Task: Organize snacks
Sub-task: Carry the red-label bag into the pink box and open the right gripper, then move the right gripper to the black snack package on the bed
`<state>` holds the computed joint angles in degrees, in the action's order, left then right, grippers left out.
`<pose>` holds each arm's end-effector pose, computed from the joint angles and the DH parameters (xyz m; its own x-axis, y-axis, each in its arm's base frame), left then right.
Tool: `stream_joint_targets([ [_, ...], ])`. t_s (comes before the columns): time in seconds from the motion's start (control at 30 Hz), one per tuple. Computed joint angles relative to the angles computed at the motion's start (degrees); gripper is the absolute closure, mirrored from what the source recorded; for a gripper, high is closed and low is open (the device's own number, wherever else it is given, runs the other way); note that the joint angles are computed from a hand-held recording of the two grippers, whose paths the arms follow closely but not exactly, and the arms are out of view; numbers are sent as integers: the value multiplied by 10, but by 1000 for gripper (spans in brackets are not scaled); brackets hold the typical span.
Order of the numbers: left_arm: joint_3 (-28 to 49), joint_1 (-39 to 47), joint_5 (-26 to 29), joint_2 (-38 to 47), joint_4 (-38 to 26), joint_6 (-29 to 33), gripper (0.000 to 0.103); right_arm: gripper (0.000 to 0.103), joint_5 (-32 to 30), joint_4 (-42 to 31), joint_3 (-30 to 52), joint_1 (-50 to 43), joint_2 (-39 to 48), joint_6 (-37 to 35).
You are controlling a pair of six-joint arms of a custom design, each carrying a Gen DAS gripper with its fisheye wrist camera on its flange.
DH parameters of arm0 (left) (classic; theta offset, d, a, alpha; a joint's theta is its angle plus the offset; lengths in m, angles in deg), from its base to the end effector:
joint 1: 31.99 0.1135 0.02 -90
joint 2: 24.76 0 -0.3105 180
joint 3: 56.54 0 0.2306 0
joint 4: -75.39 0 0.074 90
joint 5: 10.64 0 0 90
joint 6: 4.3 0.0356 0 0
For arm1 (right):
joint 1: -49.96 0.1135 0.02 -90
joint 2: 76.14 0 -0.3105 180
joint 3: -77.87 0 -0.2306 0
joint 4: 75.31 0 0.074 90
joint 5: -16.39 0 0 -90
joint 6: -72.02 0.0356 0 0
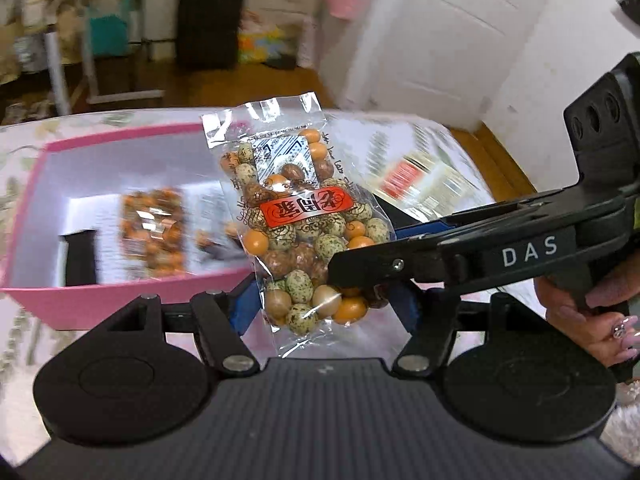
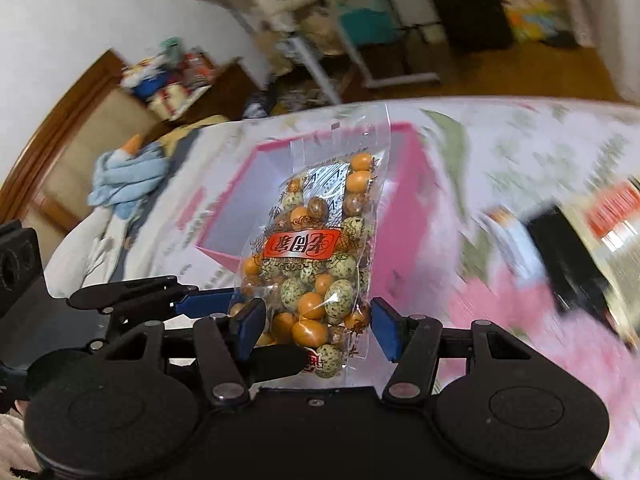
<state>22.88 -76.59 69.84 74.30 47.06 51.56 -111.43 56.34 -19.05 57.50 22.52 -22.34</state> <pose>0.2598 -0.2480 0.2616 -0.7821 -0.0061 -0.6231 0.2111 0.9383 -0.2741 0.3280 0.0654 0.2668 -0.8597 -0.1744 -0.4801 -0.4374 0.7366 0.5158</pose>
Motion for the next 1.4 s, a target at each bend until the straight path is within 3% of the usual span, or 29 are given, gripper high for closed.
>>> stream_joint_targets([
  [0.17,-20,65,-23,13,33,19,37,43,-18,17,107,51,112,15],
  [0.33,-21,147,39,66,99,47,37,43,20,-2,222,83,209,5],
  [0.43,-9,177,88,105,119,47,37,43,36,1,236,85,232,22],
  [0.63,-2,172,89,137,118,40,33,40,84,40,201,103,232,54],
  [0.8,0,133,-2,127,106,69,31,38,129,145,100,106,157,46],
  [0.93,-15,136,49,101,109,35,31,37,89,181,31,67,87,78],
  [1.03,-24,119,47,78,108,22,32,35,49,202,-42,17,18,97],
  [1.2,5,81,41,60,70,10,35,34,42,170,-114,-69,-73,43],
  [1.4,54,42,44,72,46,9,35,34,41,148,-169,-171,-121,-34],
])
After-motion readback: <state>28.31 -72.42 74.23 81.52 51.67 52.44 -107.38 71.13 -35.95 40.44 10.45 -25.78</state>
